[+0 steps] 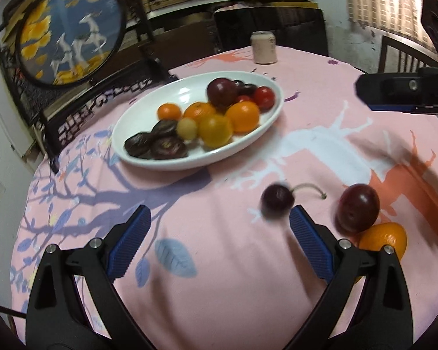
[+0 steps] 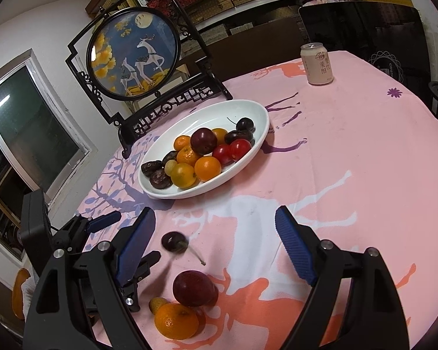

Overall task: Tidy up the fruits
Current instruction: 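Grasp another dark cherry by its stem with the left tool, then carry the cherry in the left tool while the right tool grasps a plum, release both on plate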

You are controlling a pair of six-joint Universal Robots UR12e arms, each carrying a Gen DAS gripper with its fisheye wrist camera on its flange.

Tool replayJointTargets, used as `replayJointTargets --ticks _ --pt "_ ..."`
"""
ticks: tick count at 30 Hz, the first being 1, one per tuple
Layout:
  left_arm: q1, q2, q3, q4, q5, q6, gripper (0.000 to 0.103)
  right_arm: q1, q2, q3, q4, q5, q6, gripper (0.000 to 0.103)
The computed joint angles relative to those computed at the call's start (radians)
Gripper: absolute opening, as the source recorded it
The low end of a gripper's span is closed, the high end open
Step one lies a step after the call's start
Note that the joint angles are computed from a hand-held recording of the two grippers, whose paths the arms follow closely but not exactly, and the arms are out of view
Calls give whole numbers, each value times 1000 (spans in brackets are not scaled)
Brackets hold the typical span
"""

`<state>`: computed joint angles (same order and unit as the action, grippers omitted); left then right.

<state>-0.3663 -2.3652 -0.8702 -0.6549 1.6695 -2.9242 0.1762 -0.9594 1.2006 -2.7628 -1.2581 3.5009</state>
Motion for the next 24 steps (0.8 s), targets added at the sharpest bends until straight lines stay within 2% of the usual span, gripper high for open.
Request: replayJointTargets --ticks 4,5,6,11,14,17,20,24 --pt "-6 -19 33 -43 -11 50 95 -1 2 -3 14 -1 3 84" --pt "-5 -19 33 -46 -18 52 92 -1 1 -3 13 -3 3 84" --pt "-3 -19 36 -53 -32 53 83 -1 1 -2 11 -3 3 84" --pt "5 -43 94 -141 -98 35 52 -1 1 -2 10 0 1 84" --pt "4 -57 121 -177 -127 48 40 0 1 -3 13 -1 1 84" --pt "3 -64 133 -186 -140 49 39 0 2 -4 17 1 -2 84" --pt "7 -65 137 -194 -146 31 30 0 3 -8 30 13 -10 84" --pt "12 -44 99 -151 -76 -15 29 2 4 -13 55 37 -38 84"
